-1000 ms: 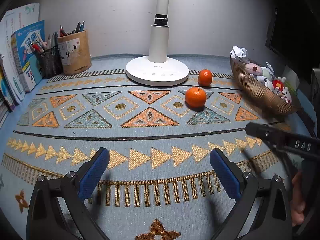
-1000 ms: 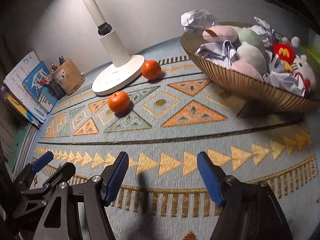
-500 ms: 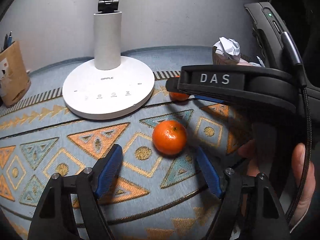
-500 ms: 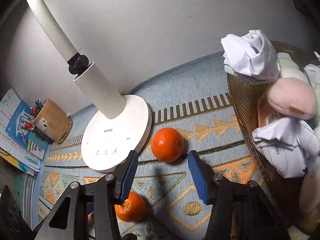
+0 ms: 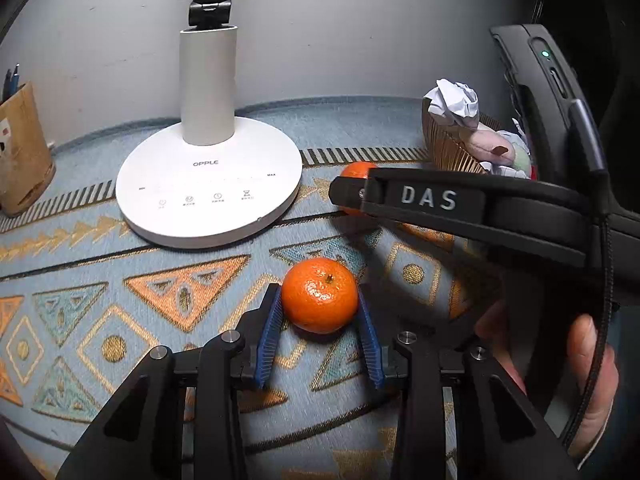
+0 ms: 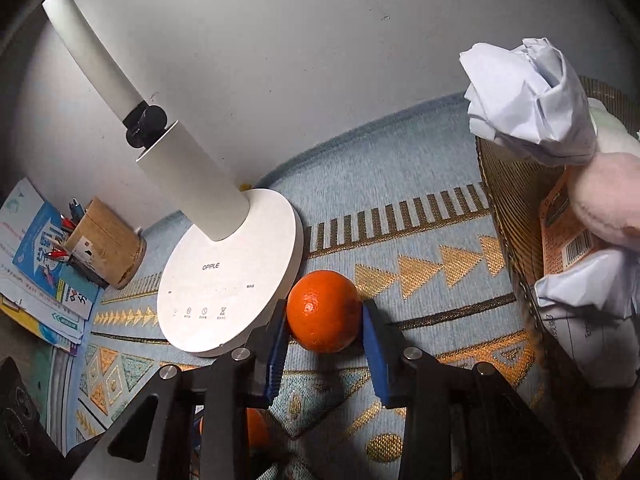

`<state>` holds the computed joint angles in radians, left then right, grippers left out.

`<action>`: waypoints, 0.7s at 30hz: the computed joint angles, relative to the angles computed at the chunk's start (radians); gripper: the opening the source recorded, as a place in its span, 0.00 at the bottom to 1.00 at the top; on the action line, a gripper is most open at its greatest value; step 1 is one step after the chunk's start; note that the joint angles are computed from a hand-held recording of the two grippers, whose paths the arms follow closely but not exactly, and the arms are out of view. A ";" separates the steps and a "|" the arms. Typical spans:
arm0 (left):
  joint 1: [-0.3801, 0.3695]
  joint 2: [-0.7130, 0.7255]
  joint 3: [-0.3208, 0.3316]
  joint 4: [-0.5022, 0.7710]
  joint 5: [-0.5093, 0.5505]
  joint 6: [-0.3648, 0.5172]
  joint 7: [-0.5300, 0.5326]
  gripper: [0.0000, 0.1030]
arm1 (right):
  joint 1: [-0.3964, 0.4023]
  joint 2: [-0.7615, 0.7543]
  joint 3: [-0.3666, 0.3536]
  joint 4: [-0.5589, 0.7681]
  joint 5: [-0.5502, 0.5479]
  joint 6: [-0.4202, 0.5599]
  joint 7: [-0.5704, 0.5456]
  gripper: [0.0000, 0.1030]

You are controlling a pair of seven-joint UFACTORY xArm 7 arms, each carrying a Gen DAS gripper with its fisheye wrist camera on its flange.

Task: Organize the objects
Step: 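Grasp an orange with the left tool while the right tool grasps the other orange, then carry both oranges over the brown bowl and open both tools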

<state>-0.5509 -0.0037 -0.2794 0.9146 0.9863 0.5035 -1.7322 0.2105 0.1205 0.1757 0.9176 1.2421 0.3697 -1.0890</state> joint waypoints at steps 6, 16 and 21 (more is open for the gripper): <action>-0.058 -0.044 -0.072 -0.026 0.007 0.103 -0.134 0.33 | -0.021 -0.251 -0.078 -0.205 0.017 0.179 -0.117 0.33; -0.160 0.004 -0.112 0.055 0.005 0.238 -0.251 0.33 | -0.102 -0.627 -0.333 -0.515 -0.193 0.255 -0.242 0.33; -0.200 0.043 -0.099 0.169 0.042 0.294 -0.188 0.33 | -0.185 -0.636 -0.456 -0.464 -0.277 0.338 -0.197 0.33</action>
<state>-0.7510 0.0389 -0.3789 1.0838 1.0280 0.7976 -1.9203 0.0257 -0.5159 -0.2806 0.4539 0.9652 0.7075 -1.2858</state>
